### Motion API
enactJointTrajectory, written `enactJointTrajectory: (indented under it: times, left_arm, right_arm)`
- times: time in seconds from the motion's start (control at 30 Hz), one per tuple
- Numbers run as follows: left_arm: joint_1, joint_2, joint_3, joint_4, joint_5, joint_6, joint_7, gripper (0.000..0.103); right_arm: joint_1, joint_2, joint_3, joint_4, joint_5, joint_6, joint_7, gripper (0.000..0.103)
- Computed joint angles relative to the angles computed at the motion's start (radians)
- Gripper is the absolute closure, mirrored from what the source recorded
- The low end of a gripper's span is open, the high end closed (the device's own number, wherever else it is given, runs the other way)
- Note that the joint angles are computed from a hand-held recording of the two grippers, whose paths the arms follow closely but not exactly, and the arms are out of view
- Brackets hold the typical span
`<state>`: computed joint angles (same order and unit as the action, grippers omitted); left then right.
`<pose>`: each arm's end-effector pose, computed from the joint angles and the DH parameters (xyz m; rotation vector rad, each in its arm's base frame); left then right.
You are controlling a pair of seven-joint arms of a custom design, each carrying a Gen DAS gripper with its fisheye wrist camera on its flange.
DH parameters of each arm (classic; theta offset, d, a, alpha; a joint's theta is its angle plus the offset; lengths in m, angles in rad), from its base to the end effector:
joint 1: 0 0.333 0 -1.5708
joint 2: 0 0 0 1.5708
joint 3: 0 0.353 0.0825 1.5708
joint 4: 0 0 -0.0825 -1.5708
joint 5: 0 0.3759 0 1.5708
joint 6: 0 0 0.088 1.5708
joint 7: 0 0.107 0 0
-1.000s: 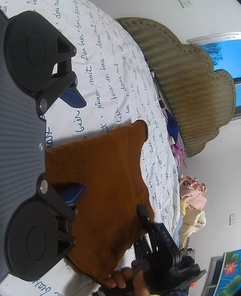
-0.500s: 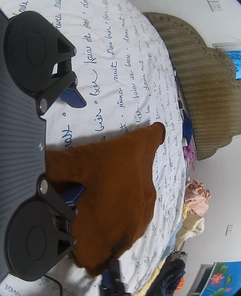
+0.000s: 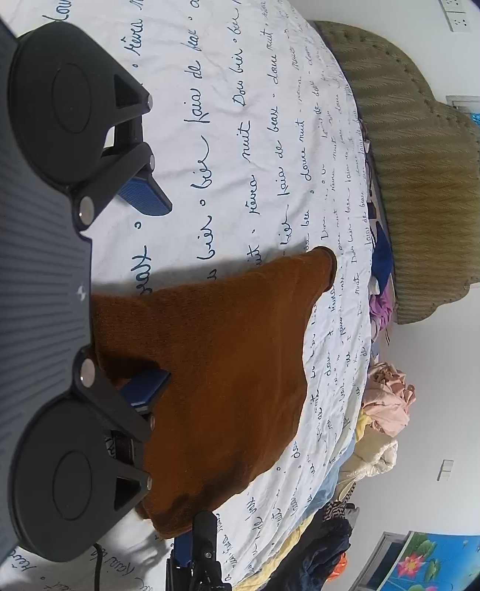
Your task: Fold small clothes
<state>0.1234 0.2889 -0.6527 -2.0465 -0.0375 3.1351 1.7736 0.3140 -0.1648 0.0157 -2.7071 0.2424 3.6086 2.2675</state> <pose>0.5714 -0.2876 0.4697 -1.2057 2.2716 -1.0886 0.4230 0.1128 0.4542 -0.9362 1.8785 -0.3138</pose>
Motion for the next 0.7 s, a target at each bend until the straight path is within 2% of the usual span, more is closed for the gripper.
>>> enactJointTrajectory:
  times: [0.1, 0.23, 0.33, 0.4, 0.43, 0.5, 0.57, 0.6, 0.63, 0.7]
  left_arm:
    - [-0.020, -0.003, 0.020, 0.004, 0.007, -0.006, -0.013, 0.012]
    - [-0.040, -0.005, 0.040, 0.012, 0.007, -0.018, -0.016, 0.012]
    - [-0.057, -0.004, 0.057, 0.019, 0.003, -0.024, -0.019, 0.012]
    - [-0.043, 0.003, 0.039, 0.029, -0.015, -0.035, -0.005, 0.012]
    - [-0.016, 0.010, 0.006, 0.037, -0.036, -0.046, 0.017, 0.012]
    - [0.028, 0.031, -0.051, 0.063, -0.083, -0.074, 0.063, 0.012]
    - [0.042, 0.055, -0.076, 0.108, -0.137, -0.109, 0.084, 0.012]
    - [0.048, 0.074, -0.087, 0.141, -0.167, -0.135, 0.092, 0.012]
    - [0.047, 0.096, -0.090, 0.178, -0.195, -0.162, 0.093, 0.012]
    - [0.005, 0.132, -0.048, 0.253, -0.221, -0.218, 0.061, 0.012]
  right_arm:
    - [0.003, 0.009, -0.002, 0.011, -0.010, -0.012, 0.005, 0.038]
    - [-0.011, 0.018, 0.030, 0.029, 0.040, -0.034, -0.050, 0.035]
    - [0.002, 0.021, 0.003, 0.034, 0.005, -0.042, -0.035, 0.034]
    - [0.002, 0.022, -0.005, 0.038, -0.008, -0.050, -0.033, 0.033]
    - [0.006, 0.024, -0.020, 0.040, -0.033, -0.054, -0.020, 0.032]
    - [0.018, 0.031, -0.066, 0.046, -0.111, -0.059, 0.026, 0.032]
    - [0.021, 0.045, -0.107, 0.058, -0.191, -0.062, 0.080, 0.032]
    - [0.030, 0.056, -0.147, 0.066, -0.271, -0.059, 0.141, 0.032]
    - [0.038, 0.070, -0.196, 0.078, -0.379, -0.050, 0.227, 0.031]
    - [0.036, 0.105, -0.268, 0.112, -0.589, -0.022, 0.400, 0.031]
